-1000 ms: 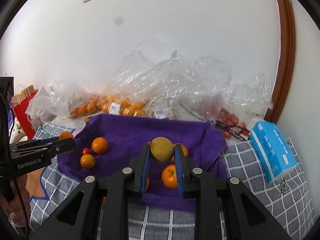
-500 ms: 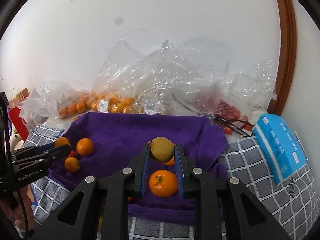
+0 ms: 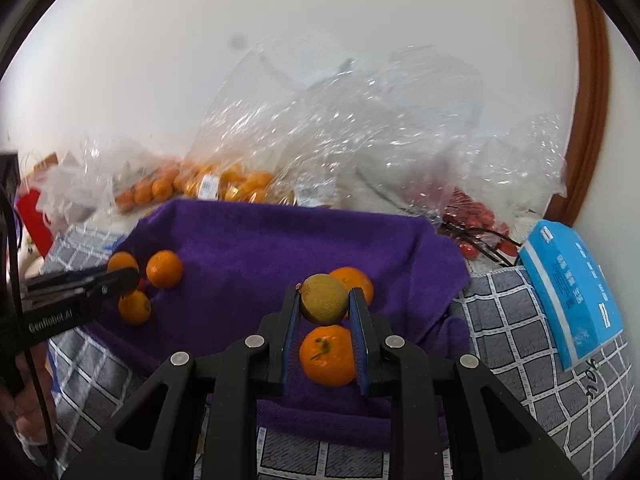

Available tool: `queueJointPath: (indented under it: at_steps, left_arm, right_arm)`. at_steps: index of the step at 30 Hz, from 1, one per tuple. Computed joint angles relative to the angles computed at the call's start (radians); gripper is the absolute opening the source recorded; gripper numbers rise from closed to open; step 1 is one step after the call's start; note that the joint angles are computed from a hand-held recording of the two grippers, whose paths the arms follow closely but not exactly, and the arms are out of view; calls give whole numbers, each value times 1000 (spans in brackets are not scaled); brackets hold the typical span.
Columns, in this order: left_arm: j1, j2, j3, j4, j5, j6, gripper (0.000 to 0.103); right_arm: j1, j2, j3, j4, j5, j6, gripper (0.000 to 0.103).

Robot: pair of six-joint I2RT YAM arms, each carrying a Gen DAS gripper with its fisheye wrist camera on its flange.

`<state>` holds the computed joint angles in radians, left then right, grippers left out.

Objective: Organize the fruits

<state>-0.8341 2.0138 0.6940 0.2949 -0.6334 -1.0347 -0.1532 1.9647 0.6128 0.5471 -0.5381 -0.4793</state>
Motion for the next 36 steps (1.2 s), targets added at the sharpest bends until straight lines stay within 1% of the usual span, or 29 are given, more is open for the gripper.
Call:
queueJointPath:
  at_steps: [10,17,21,26,32,36]
  left_arm:
    - [18,7,-16,33,26,4,31]
    - [22,10,-35,96,62,21,31]
    - [22,16,-30,97,66,23,31]
    - [39,32,-35,132,113,25,31]
    - [33,43,-18,114,107,23,31]
    - [36,42,-20,117,110,23,31]
  right_arm:
    - [25,59,25,-44,10,-43,24]
    - [33,62,16,-36,11,-51,24]
    - [38,65,14,-31,14,-52,24]
    - [34,59,14,-47,8,-67,24]
    - [28,59,25,-86,-4,-80,24]
    - [40,64,23,-86,8,-86,24]
